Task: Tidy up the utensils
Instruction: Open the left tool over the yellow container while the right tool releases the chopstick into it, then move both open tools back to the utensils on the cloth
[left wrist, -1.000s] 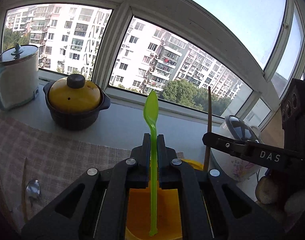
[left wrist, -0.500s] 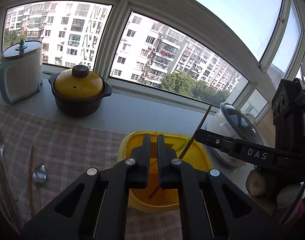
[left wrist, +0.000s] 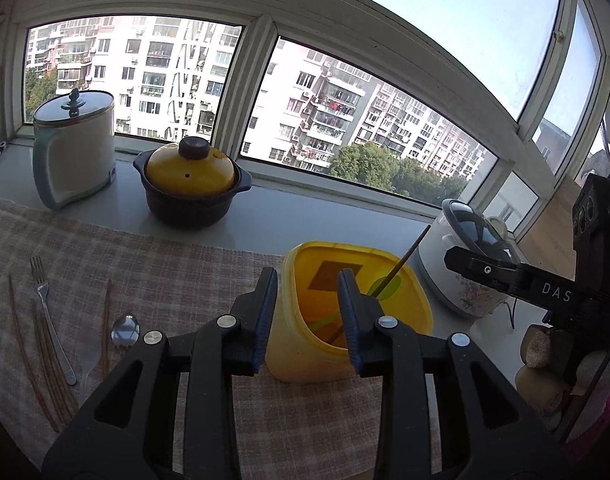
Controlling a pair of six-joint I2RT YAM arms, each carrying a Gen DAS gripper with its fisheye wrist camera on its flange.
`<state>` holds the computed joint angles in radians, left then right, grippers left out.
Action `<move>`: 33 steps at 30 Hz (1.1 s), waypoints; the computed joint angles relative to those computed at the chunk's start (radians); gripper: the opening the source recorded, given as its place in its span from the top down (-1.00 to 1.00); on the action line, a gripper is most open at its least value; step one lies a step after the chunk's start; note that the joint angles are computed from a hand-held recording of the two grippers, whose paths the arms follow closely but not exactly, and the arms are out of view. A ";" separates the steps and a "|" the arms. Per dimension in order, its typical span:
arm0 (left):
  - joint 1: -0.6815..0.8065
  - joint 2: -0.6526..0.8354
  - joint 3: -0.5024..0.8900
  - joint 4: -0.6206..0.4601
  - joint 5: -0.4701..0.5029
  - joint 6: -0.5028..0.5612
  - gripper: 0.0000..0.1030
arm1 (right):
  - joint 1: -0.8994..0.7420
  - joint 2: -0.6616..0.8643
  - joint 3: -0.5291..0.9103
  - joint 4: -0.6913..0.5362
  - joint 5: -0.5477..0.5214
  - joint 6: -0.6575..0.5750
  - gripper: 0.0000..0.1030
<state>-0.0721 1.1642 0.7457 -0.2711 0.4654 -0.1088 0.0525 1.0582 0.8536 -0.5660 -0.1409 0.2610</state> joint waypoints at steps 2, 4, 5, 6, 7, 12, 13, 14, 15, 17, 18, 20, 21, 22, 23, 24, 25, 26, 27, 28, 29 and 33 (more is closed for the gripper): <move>0.029 -0.018 -0.005 -0.024 0.019 0.029 0.30 | -0.004 -0.041 -0.009 -0.025 0.011 0.006 -0.10; 0.059 -0.033 -0.008 -0.053 0.034 0.060 0.29 | 0.005 -0.078 -0.020 -0.049 0.036 0.014 -0.16; 0.077 -0.036 -0.006 -0.072 0.049 0.074 0.29 | 0.015 -0.102 -0.030 -0.062 0.055 0.020 -0.19; 0.098 -0.038 -0.004 -0.090 0.068 0.088 0.29 | 0.031 -0.120 -0.035 -0.075 0.076 0.027 -0.21; 0.119 -0.042 -0.004 -0.107 0.084 0.101 0.28 | 0.051 -0.134 -0.040 -0.086 0.100 0.037 -0.21; 0.226 -0.063 -0.006 -0.189 0.144 0.196 0.04 | 0.157 -0.205 -0.070 -0.127 0.200 0.100 -0.40; 0.249 -0.062 -0.004 -0.208 0.154 0.220 -0.01 | 0.181 -0.211 -0.070 -0.137 0.218 0.116 -0.42; 0.274 -0.058 -0.001 -0.225 0.165 0.246 -0.02 | 0.202 -0.219 -0.073 -0.143 0.234 0.131 -0.48; 0.305 -0.051 0.000 -0.238 0.179 0.275 -0.04 | 0.226 -0.229 -0.077 -0.148 0.253 0.149 -0.53; 0.366 -0.042 -0.006 -0.251 0.191 0.327 -0.04 | 0.277 -0.250 -0.090 -0.159 0.293 0.185 -0.62; 0.398 -0.032 -0.009 -0.253 0.200 0.351 -0.04 | 0.303 -0.255 -0.093 -0.161 0.312 0.202 -0.66; 0.477 0.008 -0.005 -0.273 0.232 0.410 -0.04 | 0.353 -0.252 -0.097 -0.163 0.345 0.232 -0.68; 0.513 0.038 0.006 -0.296 0.243 0.439 -0.04 | 0.377 -0.249 -0.100 -0.163 0.359 0.246 -0.70; 0.552 0.073 0.022 -0.322 0.256 0.471 -0.04 | 0.399 -0.246 -0.104 -0.162 0.370 0.259 -0.71; 0.585 0.103 0.035 -0.342 0.261 0.499 -0.04 | 0.425 -0.240 -0.110 -0.156 0.381 0.277 -0.74; 0.616 0.128 0.045 -0.355 0.255 0.531 -0.04 | 0.445 -0.233 -0.115 -0.150 0.389 0.292 -0.75; 0.639 0.145 0.052 -0.356 0.240 0.551 -0.04 | 0.467 -0.227 -0.121 -0.142 0.398 0.307 -0.75; 0.663 0.158 0.054 -0.346 0.222 0.567 -0.04 | 0.495 -0.217 -0.128 -0.128 0.414 0.325 -0.75; 0.685 0.172 0.056 -0.336 0.208 0.577 -0.04 | 0.521 -0.204 -0.133 -0.116 0.432 0.340 -0.75; 0.710 0.190 0.062 -0.333 0.199 0.592 -0.04 | 0.547 -0.189 -0.135 -0.105 0.452 0.352 -0.75; 0.737 0.214 0.073 -0.337 0.199 0.610 -0.04 | 0.579 -0.170 -0.137 -0.089 0.477 0.364 -0.75; 0.818 0.300 0.118 -0.351 0.184 0.663 -0.04 | 0.694 -0.100 -0.141 -0.015 0.559 0.381 -0.80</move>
<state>0.7463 1.4642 0.8638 -0.6217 0.6493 0.5545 0.7468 0.9577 0.7125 -0.5811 0.4183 0.6421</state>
